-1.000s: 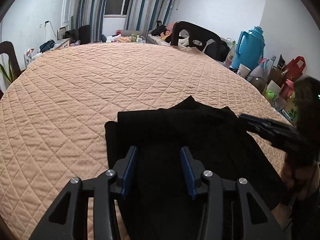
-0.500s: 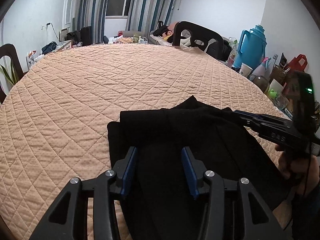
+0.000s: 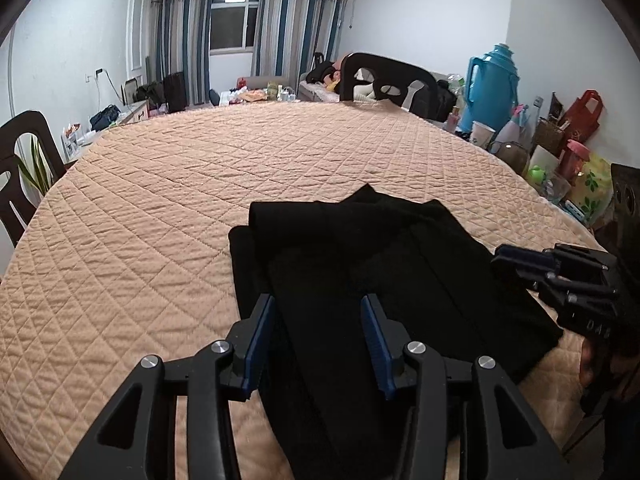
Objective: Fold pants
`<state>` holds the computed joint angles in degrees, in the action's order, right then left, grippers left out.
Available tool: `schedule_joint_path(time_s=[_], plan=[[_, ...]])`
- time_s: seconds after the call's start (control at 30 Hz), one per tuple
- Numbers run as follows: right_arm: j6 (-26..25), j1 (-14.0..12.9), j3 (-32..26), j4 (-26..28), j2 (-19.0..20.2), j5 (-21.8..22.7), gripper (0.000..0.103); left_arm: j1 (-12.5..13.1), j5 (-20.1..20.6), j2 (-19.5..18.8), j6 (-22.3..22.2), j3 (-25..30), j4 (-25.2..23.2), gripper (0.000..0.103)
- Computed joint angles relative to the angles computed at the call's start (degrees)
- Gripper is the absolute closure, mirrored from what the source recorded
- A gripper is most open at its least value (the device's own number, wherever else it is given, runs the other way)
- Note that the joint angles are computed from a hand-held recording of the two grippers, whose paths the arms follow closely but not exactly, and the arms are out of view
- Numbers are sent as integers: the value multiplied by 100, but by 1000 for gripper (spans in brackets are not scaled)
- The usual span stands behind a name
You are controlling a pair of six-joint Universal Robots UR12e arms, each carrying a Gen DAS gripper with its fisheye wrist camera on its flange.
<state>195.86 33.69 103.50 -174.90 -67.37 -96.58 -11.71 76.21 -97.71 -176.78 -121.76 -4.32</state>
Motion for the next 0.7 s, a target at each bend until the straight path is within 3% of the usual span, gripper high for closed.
schedule_joint_path(time_s=[0.23,0.5,0.7], plan=[[-198,132,117,285,-35,100,84,81,-207,161,101,-375,182,57],[-222,211,207,9,33,-140,84,172,-363,150,-193,-542,488,56],[-255,235,173,106,6,-213,84,234,-478,223,-240,-616,508,58]])
